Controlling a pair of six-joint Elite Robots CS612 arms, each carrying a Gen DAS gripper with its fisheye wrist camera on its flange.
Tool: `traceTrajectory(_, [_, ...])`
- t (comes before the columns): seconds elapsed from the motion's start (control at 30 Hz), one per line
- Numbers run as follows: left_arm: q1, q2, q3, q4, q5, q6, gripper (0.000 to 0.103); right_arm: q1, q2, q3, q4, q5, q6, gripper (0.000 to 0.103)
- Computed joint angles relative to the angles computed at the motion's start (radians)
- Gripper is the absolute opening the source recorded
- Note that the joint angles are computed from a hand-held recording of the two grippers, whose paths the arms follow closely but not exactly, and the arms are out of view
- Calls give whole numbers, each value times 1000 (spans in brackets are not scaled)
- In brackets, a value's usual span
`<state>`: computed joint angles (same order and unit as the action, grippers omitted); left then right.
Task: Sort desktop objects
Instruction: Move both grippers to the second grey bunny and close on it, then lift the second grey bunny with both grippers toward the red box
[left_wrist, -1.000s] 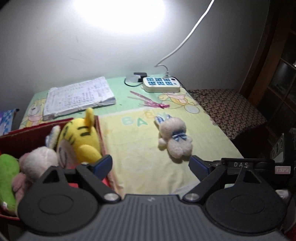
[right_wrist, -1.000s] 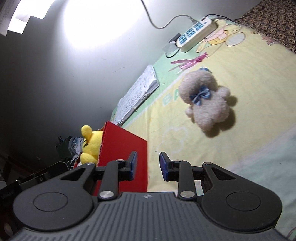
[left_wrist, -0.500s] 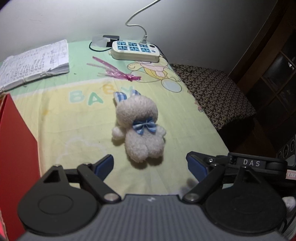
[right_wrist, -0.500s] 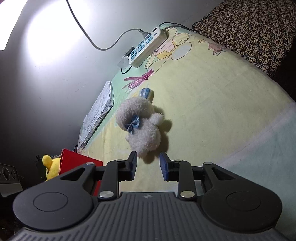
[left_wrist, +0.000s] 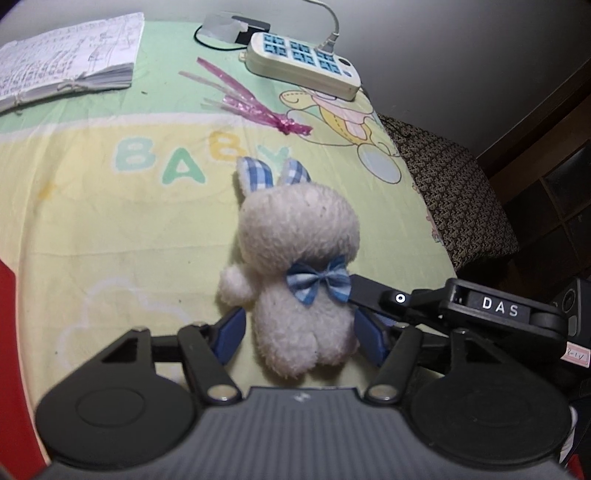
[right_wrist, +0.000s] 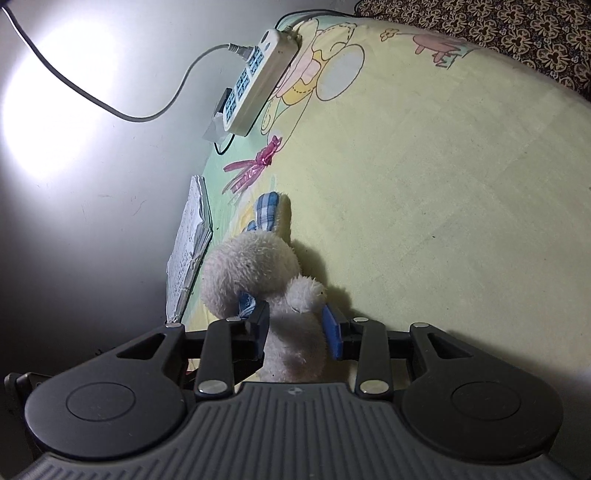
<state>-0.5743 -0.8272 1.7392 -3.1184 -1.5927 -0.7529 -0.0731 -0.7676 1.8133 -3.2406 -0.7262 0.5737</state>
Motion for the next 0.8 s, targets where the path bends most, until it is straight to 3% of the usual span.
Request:
traceTrajectory(0.37, [22, 26, -27, -9, -68, 13, 61, 12, 42, -61, 48, 68, -45, 32])
traceTrajectory(0.53, [10, 4, -10, 17, -41, 63, 59, 10, 26, -54, 92, 79, -98, 29])
traceTrajectory(0.8, [-8, -51, 67, -7, -83, 77, 59, -7, -25, 8, 173, 124, -147, 28])
